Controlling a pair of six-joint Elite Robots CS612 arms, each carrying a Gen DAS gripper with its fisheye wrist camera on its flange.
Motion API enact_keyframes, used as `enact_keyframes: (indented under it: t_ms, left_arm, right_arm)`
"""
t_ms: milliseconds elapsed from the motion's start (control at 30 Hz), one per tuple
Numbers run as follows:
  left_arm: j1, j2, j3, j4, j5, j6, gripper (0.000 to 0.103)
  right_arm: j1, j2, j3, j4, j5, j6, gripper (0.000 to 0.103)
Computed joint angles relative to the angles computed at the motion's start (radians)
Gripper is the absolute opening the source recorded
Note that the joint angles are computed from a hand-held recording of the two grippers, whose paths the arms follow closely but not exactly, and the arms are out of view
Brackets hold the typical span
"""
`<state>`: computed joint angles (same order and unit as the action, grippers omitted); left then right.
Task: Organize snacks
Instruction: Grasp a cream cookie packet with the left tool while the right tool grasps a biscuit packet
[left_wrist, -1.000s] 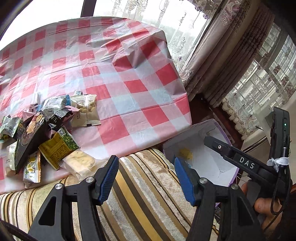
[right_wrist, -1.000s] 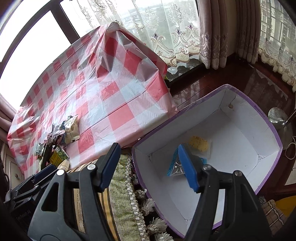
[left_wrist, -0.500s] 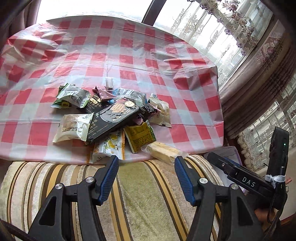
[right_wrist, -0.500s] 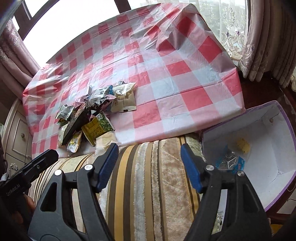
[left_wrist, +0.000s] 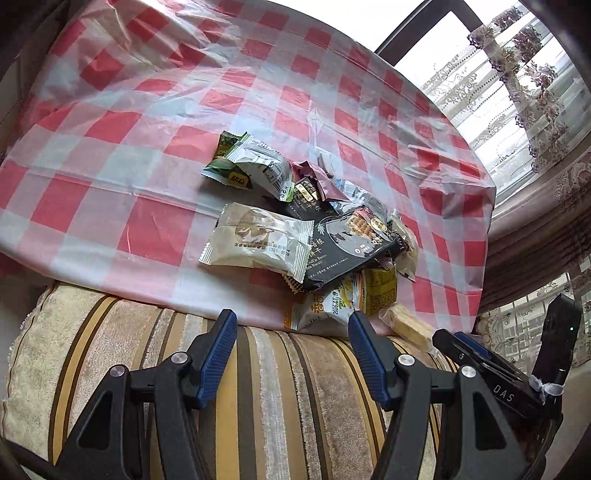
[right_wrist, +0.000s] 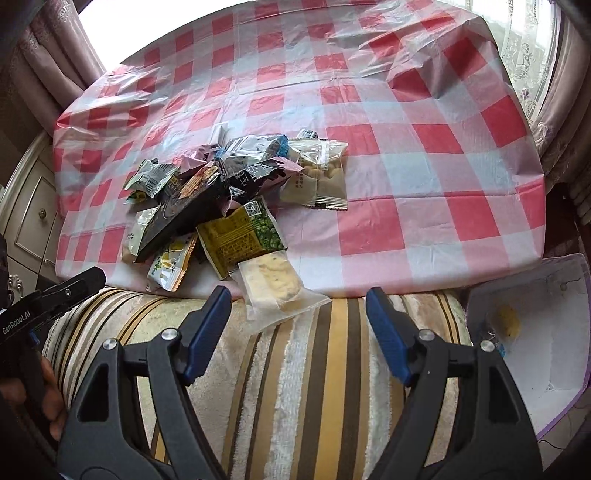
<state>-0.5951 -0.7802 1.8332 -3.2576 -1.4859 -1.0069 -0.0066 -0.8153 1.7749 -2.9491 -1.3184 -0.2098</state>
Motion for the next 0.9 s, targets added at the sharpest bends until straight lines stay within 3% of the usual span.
enact_keyframes:
  t_ms: [333,533,667,900]
  left_arm:
    - [0.062,0.059,-0.049,-0.064,-0.170,-0.065,0.063]
    - [0.092,0.100,-0.101,-0.055,-0.236,-0.094,0.063]
    - [0.101,0.115,-0.130,-0.031,-0.216,-0.097,0.063]
    - [0.104,0.116,-0.166,0.047,-0.100,-0.094,0.063]
  right_arm:
    - [0.035,0.034,-0.065,0.094,-0.048,-0.099,0.077]
    - [0.041,0.051,-0.094,0.141,-0.056,-0.114,0.063]
    - [0.038,0.058,-0.107,0.170,-0.029,-0.126,0.050]
    - [0.041,0.074,-0.131,0.213,-0.023,-0.131,0.047]
